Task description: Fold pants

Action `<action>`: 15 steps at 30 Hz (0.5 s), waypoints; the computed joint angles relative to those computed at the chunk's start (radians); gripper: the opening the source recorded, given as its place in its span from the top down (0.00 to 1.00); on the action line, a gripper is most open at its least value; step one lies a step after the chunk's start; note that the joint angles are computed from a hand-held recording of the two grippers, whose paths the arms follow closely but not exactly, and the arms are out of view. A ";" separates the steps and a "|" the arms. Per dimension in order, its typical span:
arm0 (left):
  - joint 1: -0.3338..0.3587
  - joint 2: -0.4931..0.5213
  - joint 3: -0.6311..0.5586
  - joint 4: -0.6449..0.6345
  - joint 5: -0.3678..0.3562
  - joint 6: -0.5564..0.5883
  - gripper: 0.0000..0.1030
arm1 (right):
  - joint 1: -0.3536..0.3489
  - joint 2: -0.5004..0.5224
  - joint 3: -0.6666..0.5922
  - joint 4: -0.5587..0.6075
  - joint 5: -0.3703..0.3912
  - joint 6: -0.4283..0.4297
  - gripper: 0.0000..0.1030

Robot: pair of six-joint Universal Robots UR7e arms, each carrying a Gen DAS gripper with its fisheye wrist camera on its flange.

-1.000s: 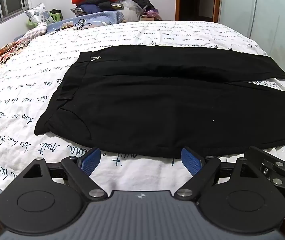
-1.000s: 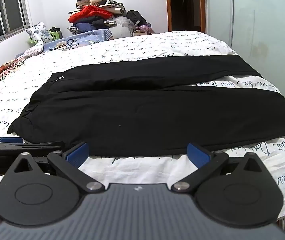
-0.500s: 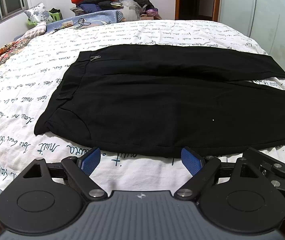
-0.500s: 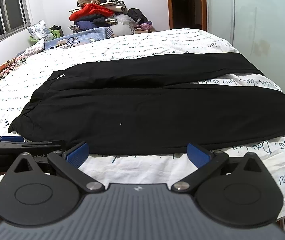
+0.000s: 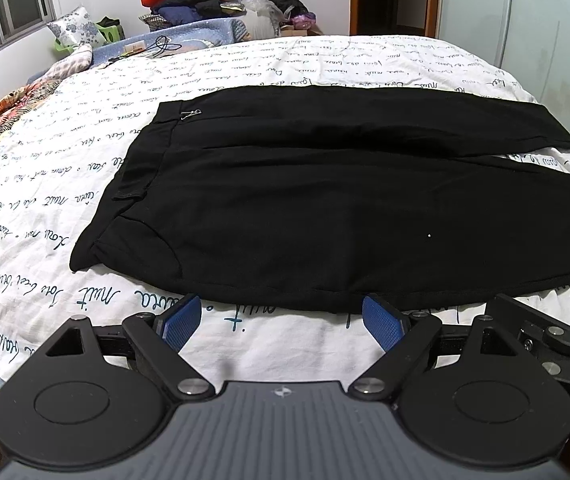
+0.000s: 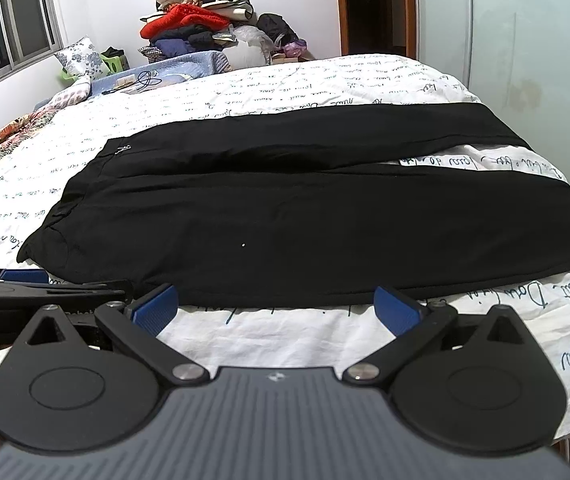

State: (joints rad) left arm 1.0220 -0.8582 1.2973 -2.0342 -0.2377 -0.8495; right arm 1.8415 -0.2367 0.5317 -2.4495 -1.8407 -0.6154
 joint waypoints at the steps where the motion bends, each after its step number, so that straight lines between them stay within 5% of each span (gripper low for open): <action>1: 0.000 0.000 -0.001 0.005 0.000 -0.003 0.14 | 0.000 0.000 0.001 -0.001 0.000 0.000 0.00; 8: -0.001 -0.001 -0.006 0.058 0.010 -0.037 0.14 | -0.001 0.001 0.001 0.001 -0.004 0.002 0.00; 15: -0.002 -0.003 0.017 -0.043 0.014 0.026 0.14 | -0.002 0.008 -0.015 0.013 -0.007 0.006 0.00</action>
